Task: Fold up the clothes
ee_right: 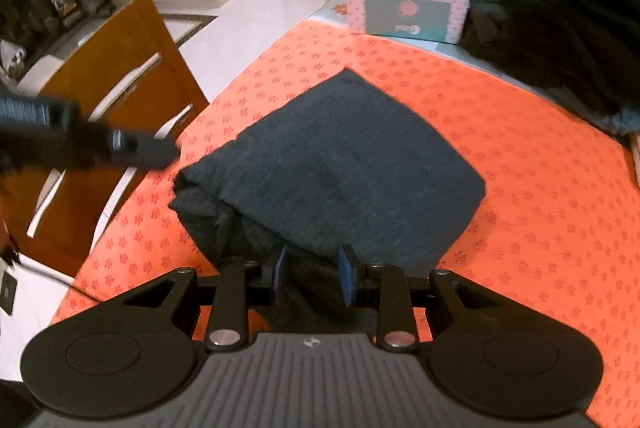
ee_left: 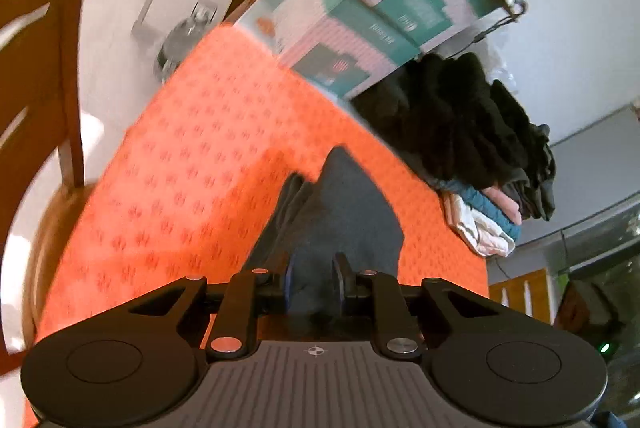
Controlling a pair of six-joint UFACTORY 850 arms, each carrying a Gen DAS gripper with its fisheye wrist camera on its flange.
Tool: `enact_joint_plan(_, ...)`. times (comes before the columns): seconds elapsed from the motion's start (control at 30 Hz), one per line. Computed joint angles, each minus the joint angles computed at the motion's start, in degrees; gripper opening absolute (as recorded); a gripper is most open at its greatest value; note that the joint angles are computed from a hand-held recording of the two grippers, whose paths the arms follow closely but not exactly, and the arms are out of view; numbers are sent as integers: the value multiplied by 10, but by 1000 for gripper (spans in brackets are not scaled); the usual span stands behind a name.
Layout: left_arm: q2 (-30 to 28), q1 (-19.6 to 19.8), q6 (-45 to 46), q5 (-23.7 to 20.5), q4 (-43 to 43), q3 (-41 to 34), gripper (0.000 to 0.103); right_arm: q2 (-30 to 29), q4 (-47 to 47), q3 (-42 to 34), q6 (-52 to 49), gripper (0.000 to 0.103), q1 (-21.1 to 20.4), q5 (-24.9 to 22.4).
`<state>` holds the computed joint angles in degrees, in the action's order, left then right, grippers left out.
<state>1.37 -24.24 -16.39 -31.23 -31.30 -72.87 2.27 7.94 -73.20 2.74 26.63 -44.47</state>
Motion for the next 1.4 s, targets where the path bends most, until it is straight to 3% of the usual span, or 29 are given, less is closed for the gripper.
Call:
enact_joint_plan(0.2,-47,-27,-7,-5,100,-62,25,0,-19,7,-3,35,16,8)
enact_joint_plan(0.47,-112,-38,-25,-47,188,-104,25,29,11,21,30,38,-16,23)
enact_joint_plan(0.6,-129,-30,-33,-70,200,-106,30,49,10,49,99,47,-39,49)
enact_joint_plan(0.77,-127,-15,-14,-63,164,-88,39,61,57,86,155,62,-79,81)
enact_joint_plan(0.83,-124,-12,-4,-55,152,-80,40,63,119,104,140,71,-99,103)
enact_joint_plan(1.07,-117,-6,23,-47,123,-69,39,49,359,145,-10,71,-136,153)
enact_joint_plan(1.4,-117,4,43,-49,84,-66,38,14,472,138,-143,70,-115,179)
